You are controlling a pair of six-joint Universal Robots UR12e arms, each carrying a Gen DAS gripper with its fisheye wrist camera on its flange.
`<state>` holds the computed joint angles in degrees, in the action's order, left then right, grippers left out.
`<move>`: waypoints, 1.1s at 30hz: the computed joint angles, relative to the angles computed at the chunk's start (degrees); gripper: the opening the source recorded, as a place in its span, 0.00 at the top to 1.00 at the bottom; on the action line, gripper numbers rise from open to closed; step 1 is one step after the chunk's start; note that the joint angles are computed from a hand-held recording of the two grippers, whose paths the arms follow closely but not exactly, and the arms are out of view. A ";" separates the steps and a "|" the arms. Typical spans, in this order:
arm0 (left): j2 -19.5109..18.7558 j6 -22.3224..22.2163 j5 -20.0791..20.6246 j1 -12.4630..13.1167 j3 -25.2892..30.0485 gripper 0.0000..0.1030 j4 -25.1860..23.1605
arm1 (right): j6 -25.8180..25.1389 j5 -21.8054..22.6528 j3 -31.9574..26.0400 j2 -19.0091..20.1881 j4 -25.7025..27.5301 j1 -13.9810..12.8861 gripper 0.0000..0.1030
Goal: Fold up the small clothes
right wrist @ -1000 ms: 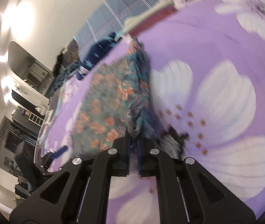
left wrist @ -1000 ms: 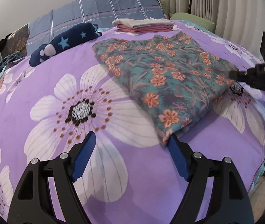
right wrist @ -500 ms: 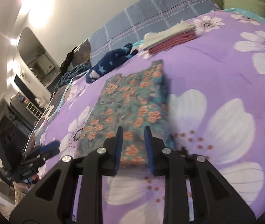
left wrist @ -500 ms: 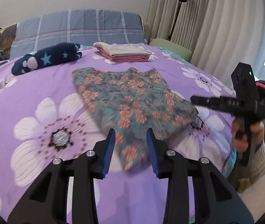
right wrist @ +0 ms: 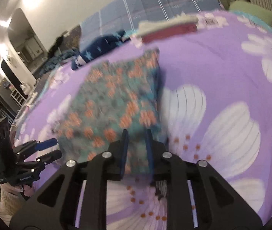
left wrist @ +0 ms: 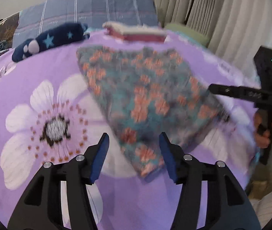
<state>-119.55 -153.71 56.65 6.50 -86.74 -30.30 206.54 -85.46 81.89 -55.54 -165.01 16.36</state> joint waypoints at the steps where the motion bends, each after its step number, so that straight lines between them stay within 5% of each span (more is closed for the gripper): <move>1: 0.02 -0.32 -1.50 0.15 0.21 0.51 1.16 | -1.35 -0.28 -0.75 0.19 -0.07 -0.16 0.78; 7: -1.83 1.88 -6.30 -0.85 3.44 0.65 1.27 | -5.33 -0.57 -7.07 2.66 5.19 -0.97 0.77; 12: -4.85 3.68 -0.24 -3.12 6.24 0.65 -4.18 | -6.25 3.68 -11.44 5.62 6.15 -2.12 0.77; 16: -4.87 3.80 -1.70 -2.87 6.36 0.63 -4.79 | -6.56 -0.63 -15.63 8.74 14.79 -2.17 0.78; 21: -4.91 6.51 -2.92 -2.96 6.60 0.45 -6.42 | -8.89 -0.80 -16.05 8.33 13.72 -2.19 0.78; 25: -4.24 10.21 0.93 -4.28 5.39 0.33 -4.24 | -9.20 -0.11 -19.31 9.25 13.06 -2.94 0.72; 33: -4.19 10.36 1.62 -4.41 5.06 0.32 -3.18 | -7.67 7.75 -39.14 19.90 31.18 -5.20 0.71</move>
